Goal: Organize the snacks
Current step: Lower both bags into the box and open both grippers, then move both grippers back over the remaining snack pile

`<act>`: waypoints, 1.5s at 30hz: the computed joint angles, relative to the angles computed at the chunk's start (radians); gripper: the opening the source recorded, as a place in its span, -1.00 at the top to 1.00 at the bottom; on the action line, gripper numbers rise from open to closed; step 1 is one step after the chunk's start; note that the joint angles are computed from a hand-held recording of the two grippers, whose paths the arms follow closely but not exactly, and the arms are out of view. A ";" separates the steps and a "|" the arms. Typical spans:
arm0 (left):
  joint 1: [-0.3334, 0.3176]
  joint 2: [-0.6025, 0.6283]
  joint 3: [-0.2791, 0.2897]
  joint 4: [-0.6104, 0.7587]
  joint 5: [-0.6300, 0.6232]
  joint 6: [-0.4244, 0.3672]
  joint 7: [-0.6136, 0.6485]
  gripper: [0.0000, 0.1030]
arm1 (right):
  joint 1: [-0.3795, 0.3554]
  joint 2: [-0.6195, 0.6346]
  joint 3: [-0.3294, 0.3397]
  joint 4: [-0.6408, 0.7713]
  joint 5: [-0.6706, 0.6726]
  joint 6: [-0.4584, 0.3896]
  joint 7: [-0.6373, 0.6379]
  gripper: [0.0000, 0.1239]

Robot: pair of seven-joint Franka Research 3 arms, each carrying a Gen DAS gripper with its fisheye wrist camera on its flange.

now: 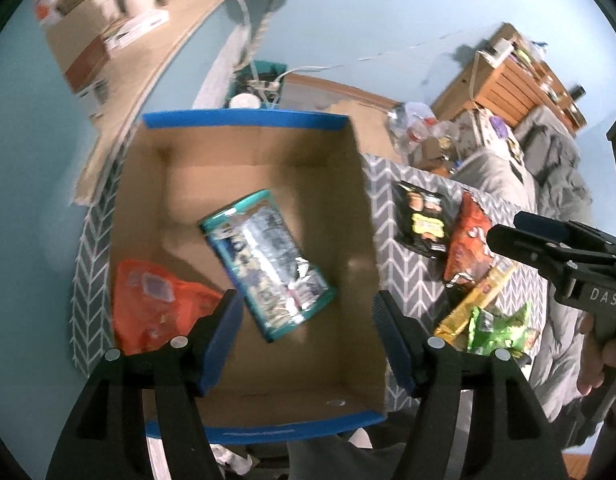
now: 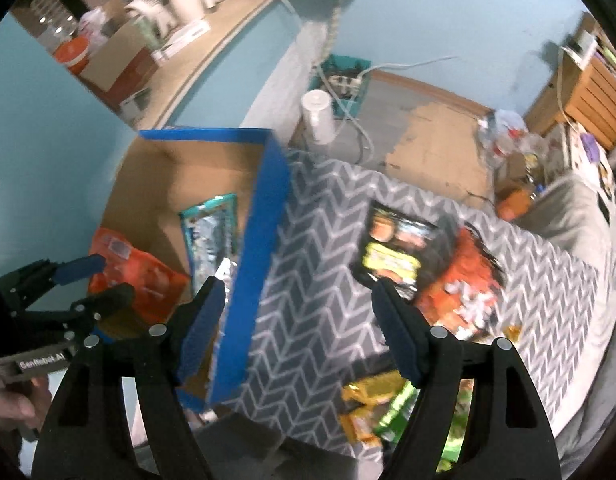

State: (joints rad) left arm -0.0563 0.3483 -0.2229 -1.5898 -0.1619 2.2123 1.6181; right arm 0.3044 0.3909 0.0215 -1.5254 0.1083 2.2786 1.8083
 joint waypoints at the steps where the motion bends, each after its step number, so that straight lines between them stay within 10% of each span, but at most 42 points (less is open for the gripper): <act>1: -0.003 0.004 -0.005 0.007 0.001 -0.004 0.009 -0.33 | -0.002 -0.023 -0.006 -0.032 -0.002 0.009 0.008 -0.23; 45: -0.260 0.212 -0.126 0.279 0.020 -0.201 0.322 -0.47 | -0.280 -0.696 -0.007 -0.926 -0.032 0.154 0.424 -0.24</act>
